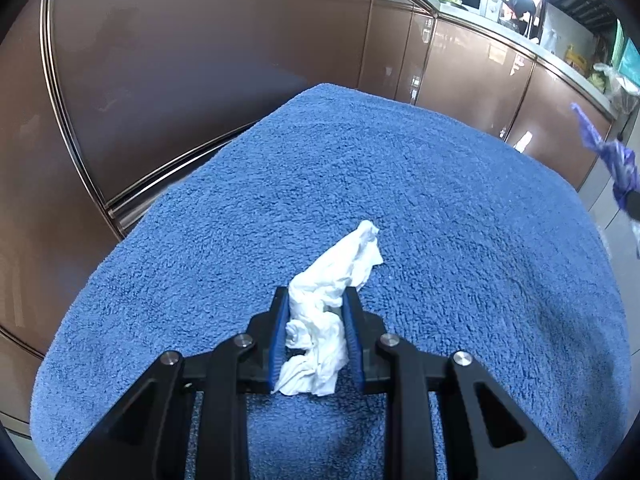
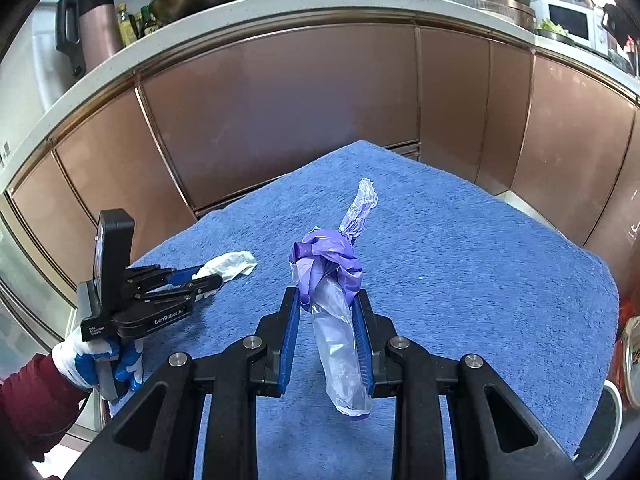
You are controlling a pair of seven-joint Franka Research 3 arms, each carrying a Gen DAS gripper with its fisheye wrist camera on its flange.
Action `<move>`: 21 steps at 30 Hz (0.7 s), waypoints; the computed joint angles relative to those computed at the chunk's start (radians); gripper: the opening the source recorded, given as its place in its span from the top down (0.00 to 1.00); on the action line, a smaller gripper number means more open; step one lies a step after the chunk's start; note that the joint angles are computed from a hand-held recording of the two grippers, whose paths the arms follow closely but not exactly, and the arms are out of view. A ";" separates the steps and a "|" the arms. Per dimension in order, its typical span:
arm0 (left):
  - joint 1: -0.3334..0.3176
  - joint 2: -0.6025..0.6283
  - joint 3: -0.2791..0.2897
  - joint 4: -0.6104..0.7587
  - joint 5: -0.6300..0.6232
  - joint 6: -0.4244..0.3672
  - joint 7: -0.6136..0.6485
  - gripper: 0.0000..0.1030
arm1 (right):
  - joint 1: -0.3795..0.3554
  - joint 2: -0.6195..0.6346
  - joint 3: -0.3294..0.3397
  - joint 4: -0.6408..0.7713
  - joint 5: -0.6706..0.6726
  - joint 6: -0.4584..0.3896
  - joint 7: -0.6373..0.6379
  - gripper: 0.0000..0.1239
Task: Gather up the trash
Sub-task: 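Carry the tissue and wrapper over the bin and open both tools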
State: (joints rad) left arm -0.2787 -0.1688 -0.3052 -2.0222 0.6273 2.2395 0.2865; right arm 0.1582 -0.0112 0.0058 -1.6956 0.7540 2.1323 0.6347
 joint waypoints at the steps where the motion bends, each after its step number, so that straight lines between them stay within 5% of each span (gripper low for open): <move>1: -0.001 0.004 -0.002 0.007 0.003 -0.013 0.004 0.76 | -0.003 0.000 -0.003 -0.002 0.007 0.003 -0.002 0.79; 12: -0.045 0.037 -0.057 0.199 0.094 -0.194 -0.008 0.81 | -0.067 -0.091 -0.070 -0.086 0.123 -0.029 -0.116 0.79; 21: -0.241 0.357 -0.079 0.675 0.252 -0.393 0.149 0.81 | -0.122 -0.175 -0.146 -0.191 0.190 -0.004 -0.194 0.79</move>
State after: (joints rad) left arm -0.5192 0.1880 -0.3841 -1.3467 0.8790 1.8464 0.4351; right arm 0.0366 -0.1865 -0.1398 -1.8868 0.9437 2.1279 0.4411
